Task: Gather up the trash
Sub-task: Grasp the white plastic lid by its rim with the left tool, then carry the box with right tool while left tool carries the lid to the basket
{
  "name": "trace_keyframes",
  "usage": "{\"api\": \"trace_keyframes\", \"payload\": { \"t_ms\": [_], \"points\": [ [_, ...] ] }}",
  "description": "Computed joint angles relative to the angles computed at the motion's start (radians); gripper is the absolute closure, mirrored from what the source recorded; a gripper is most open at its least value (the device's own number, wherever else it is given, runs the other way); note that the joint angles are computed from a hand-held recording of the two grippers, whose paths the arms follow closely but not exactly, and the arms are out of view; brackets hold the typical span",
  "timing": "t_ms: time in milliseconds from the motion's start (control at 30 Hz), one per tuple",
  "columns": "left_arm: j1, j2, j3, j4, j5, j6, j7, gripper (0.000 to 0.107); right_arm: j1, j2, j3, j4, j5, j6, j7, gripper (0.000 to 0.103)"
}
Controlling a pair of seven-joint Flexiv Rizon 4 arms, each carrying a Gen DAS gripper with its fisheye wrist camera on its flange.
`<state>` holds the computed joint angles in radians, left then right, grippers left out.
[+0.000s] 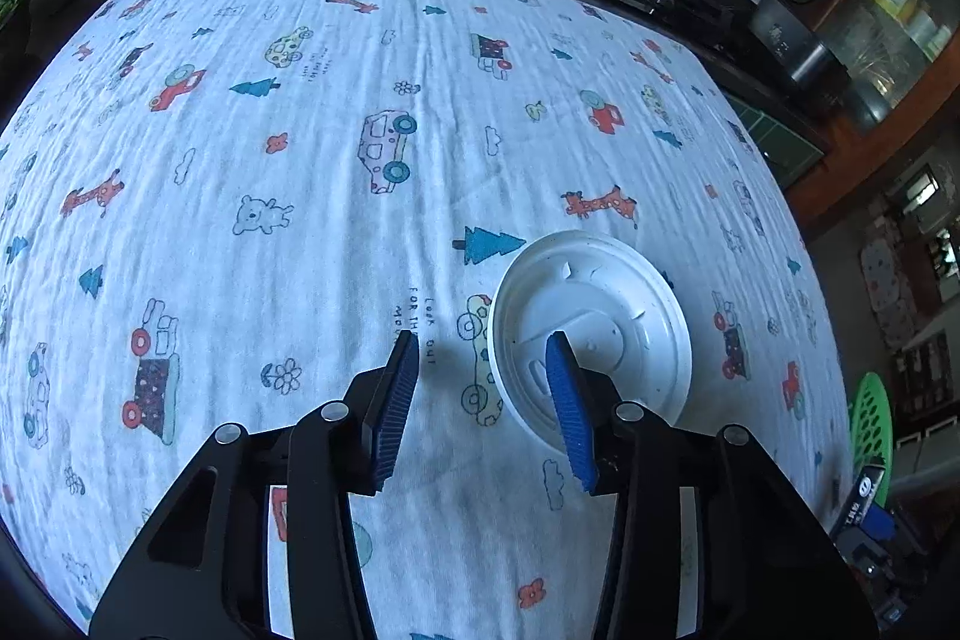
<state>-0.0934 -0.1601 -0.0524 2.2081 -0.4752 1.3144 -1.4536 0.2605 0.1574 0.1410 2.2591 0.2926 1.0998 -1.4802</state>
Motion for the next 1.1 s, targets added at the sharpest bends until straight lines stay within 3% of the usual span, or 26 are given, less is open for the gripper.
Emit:
{"api": "trace_keyframes", "payload": {
  "t_ms": [233,333,400,567,900,1100],
  "points": [
    [0.003,-0.024,-0.016,-0.010,-0.033,0.020,0.002,0.075,0.005,0.061,-0.006,0.044,0.006,0.007,-0.018,0.057],
    [0.015,-0.022,-0.046,-0.001,-0.108,0.020,0.054,0.094,0.006,0.083,-0.018,0.056,0.016,-0.004,-0.031,0.057],
    [0.008,-0.018,-0.044,0.007,-0.124,0.033,0.059,0.099,0.004,0.098,-0.025,0.064,0.021,-0.009,-0.034,0.057],
    [-0.009,0.025,-0.080,0.050,-0.263,0.071,0.153,0.102,-0.004,0.134,-0.039,0.088,0.029,-0.015,-0.035,0.057],
    [-0.144,0.126,-0.062,0.100,-0.376,0.099,0.264,0.103,-0.042,0.219,-0.077,0.132,0.030,-0.031,-0.027,0.057],
    [-0.242,0.167,-0.063,0.112,-0.485,0.095,0.345,0.103,-0.116,0.274,-0.112,0.170,-0.023,-0.037,-0.011,0.057]
  ]
}}
